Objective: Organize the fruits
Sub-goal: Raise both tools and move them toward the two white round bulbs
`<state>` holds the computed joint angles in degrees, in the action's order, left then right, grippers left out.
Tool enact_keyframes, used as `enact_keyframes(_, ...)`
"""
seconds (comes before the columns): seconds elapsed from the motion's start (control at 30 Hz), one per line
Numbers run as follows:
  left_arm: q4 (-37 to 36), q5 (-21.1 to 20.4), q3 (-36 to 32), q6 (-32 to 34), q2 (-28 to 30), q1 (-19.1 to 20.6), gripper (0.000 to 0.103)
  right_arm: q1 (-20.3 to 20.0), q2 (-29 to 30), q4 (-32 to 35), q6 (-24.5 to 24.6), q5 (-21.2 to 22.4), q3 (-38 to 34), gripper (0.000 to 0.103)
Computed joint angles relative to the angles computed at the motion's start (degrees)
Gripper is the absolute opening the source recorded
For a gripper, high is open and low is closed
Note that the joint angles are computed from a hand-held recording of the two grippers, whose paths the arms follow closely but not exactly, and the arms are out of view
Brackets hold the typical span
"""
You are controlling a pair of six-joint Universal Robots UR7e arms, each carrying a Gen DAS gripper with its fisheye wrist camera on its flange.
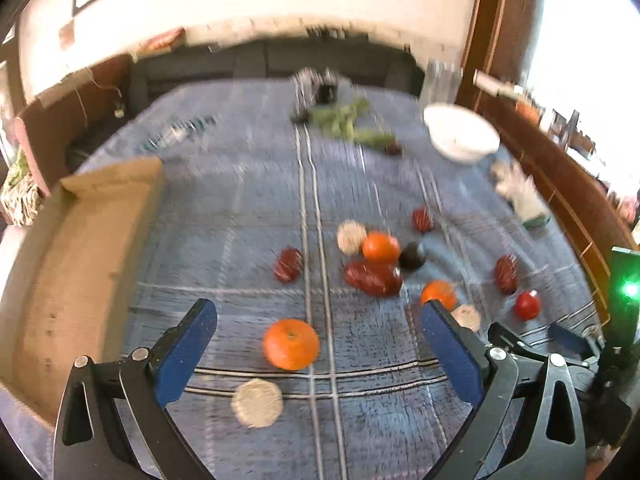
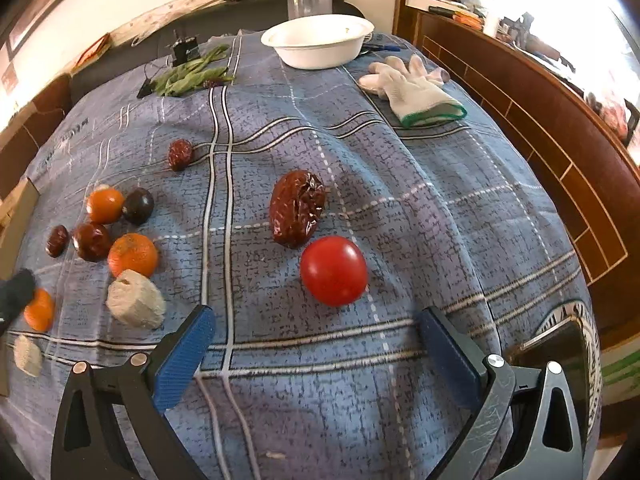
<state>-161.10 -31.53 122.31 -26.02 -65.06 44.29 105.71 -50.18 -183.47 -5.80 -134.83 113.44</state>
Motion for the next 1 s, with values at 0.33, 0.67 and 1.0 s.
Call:
enact_keyframes(0.33, -8.8, 5.5, 6.9, 2.0, -6.2, -6.3, 0.102, 8.2, 0.1, -21.2, -8.6, -1.1, 5.4, 0.103)
enact_keyframes(0.67, -12.2, 13.4, 12.2, 1.8, -10.2, -12.7, 0.102, 13.3, 3.4, -38.3, -20.7, -2.0, 6.7, 0.103)
enact_keyframes(1.0, -0.1, 19.2, 16.4, -9.1, -17.5, -19.0, 0.102, 17.1, 2.1, -40.8, -20.5, -3.5, 9.5, 0.103)
